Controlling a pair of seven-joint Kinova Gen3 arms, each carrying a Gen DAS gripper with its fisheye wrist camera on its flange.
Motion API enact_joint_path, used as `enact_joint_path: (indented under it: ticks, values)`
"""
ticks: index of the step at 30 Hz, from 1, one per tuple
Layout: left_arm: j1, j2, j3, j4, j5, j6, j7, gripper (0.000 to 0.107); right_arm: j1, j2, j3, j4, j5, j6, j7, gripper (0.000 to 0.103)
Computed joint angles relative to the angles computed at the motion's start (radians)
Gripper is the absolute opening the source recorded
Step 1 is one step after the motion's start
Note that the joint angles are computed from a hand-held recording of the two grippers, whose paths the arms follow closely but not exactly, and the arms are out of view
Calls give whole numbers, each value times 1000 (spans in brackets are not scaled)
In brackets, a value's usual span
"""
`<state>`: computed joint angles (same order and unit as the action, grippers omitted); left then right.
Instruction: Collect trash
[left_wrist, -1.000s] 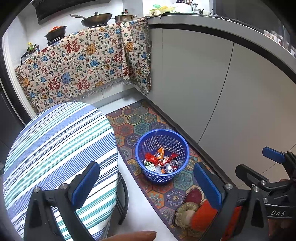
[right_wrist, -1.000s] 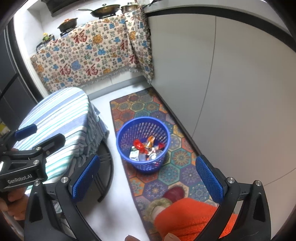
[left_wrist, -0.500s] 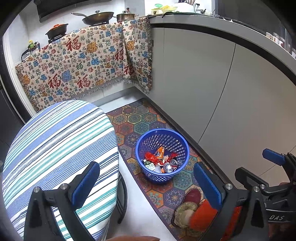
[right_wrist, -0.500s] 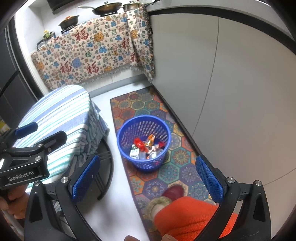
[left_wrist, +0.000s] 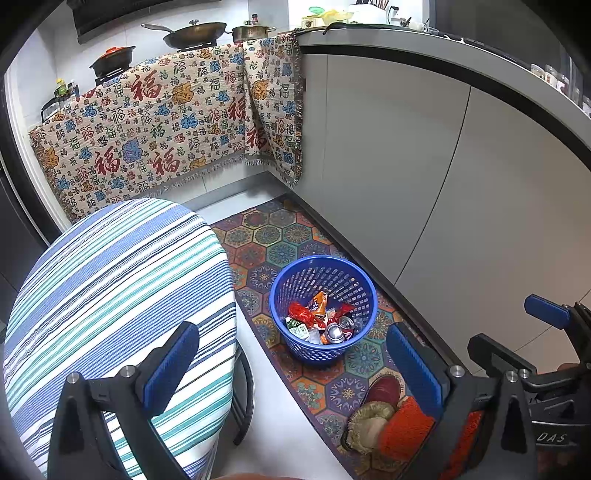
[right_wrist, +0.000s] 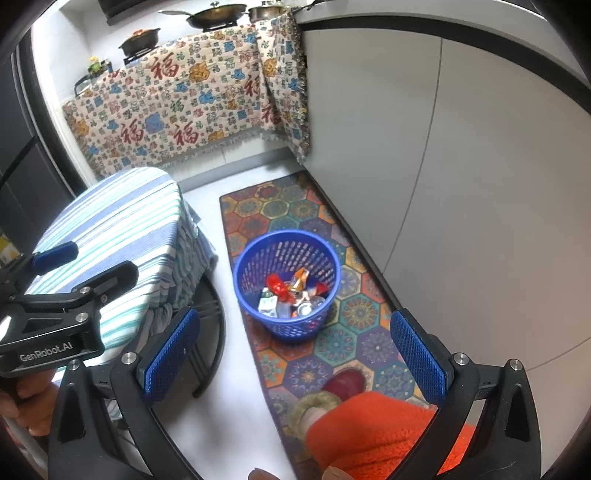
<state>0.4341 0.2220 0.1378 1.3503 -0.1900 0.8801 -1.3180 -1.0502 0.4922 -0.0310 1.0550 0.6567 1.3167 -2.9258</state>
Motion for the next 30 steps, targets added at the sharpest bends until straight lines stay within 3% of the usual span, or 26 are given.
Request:
enact_joint_path:
  ticks: [30]
  values:
    - [-4, 7, -4, -6, -1, 6, 3, 103, 14, 18, 3, -18, -39, -14, 29, 103]
